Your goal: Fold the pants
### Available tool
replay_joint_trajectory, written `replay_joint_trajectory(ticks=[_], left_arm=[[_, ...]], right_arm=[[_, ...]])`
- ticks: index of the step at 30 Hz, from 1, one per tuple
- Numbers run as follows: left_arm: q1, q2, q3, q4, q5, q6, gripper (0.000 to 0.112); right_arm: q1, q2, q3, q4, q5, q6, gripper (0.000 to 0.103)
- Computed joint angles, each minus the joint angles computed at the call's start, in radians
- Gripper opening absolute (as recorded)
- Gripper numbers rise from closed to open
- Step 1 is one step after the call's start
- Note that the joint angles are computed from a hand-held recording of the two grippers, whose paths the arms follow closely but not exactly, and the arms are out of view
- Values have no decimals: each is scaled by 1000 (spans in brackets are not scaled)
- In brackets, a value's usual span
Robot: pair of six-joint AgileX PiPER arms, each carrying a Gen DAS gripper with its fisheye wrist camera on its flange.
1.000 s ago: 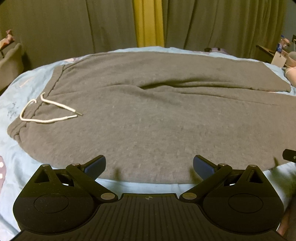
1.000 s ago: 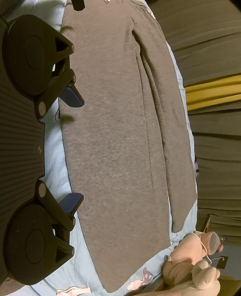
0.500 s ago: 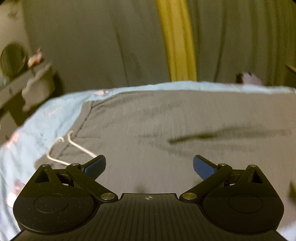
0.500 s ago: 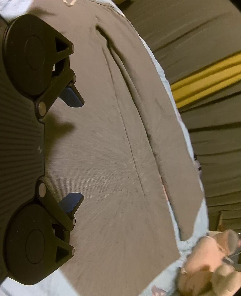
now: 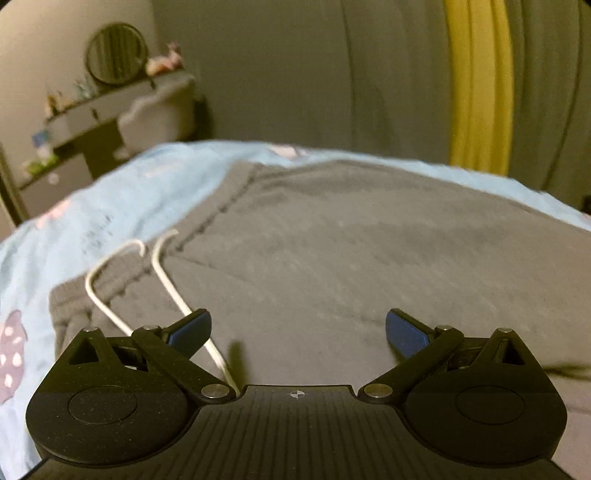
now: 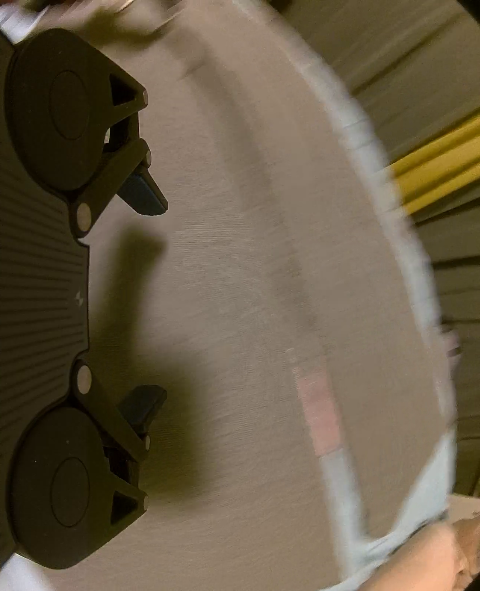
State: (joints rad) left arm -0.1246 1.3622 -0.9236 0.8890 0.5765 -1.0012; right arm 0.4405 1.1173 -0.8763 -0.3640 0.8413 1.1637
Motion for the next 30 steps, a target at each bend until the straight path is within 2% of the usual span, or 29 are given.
replay_joint_trajectory(ticks=[1,3,4,5,7,11,14,17,18,20,22,24,28,30], left_arm=[[4,16,-2,25,-7,-29,103],[32,48,-19,-44,-41,32,103],[50,57,-24,-116,-62,104,103],[69,68,-25,-184,-89,169,103],[84,78,-13,-209,-120,186,103],[98,81,15,-172,-173,117,103],[72,84,47,-7,-189,-55,103],[54,82,65,99,-185,-163,103],[57,83,69,111,-192,-179,103],[70,82,77,122,-215,-194,103],[76,78,83,127,-227,-204,103],[82,77,84,115,-237,-194,103],[94,76,80,64,-249,-146,103],[101,76,82,55,-259,-141,103]], right_arm=[[-57,42,-42,-17,-49,-16,99],[-188,190,-161,-7,-148,-107,96],[-239,274,-229,13,-165,-145,84],[-284,374,-320,47,-154,-187,63],[-365,554,-497,137,-125,-248,44],[-432,749,-702,141,-111,-177,44],[-438,835,-812,53,-57,-50,44],[-471,892,-864,74,-40,14,42],[-478,894,-856,75,-58,33,40],[-473,905,-859,19,-51,92,25],[-480,921,-868,12,-38,116,18],[-491,941,-881,10,-49,153,15],[-480,950,-910,-10,-5,118,10],[-469,948,-911,-46,7,131,4]])
